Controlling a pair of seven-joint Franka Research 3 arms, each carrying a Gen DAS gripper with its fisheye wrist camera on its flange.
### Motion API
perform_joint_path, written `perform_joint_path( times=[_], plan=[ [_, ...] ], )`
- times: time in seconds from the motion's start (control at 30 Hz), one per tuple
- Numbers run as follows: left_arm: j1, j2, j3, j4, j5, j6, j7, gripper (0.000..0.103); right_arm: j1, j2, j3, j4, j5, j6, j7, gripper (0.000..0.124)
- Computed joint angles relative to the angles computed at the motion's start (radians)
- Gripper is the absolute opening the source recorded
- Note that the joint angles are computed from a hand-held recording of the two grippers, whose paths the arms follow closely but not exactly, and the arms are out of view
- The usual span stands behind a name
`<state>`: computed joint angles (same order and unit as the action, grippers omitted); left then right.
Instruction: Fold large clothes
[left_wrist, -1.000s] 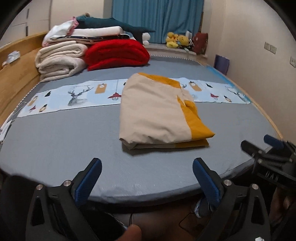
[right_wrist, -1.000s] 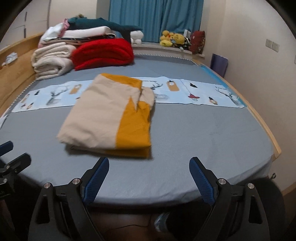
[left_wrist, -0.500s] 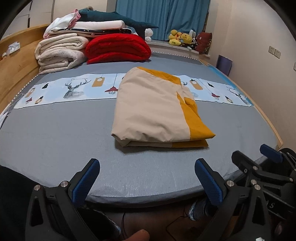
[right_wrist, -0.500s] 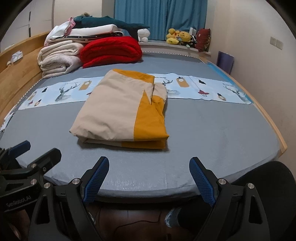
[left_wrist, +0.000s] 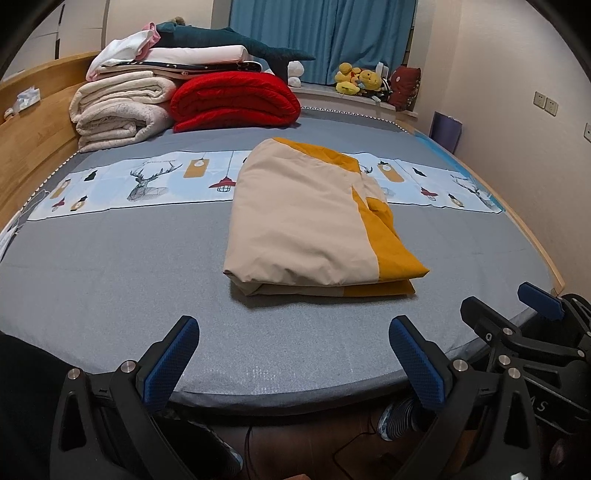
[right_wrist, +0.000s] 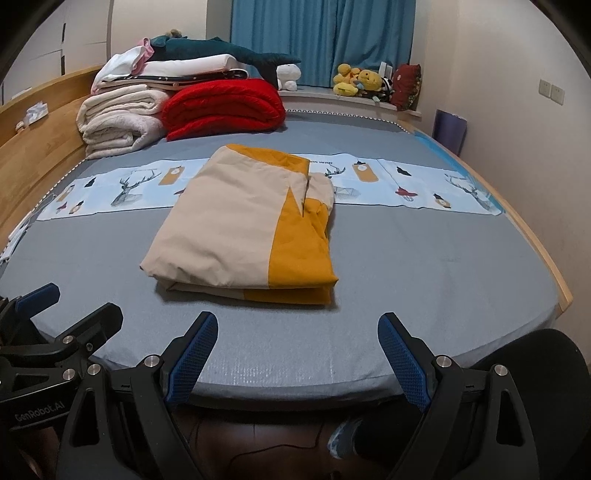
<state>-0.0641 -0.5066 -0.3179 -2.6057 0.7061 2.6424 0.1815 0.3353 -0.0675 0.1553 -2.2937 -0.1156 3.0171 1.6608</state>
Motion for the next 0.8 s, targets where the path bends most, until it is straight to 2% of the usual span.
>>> perform_joint_path(
  times=[0.8],
  plan=[
    [-0.002, 0.001, 0.002, 0.001, 0.0, -0.001, -0.001, 0.102, 0.0, 0.003, 0.0, 0.003, -0.014, 0.0, 0.014, 0.089]
  ],
)
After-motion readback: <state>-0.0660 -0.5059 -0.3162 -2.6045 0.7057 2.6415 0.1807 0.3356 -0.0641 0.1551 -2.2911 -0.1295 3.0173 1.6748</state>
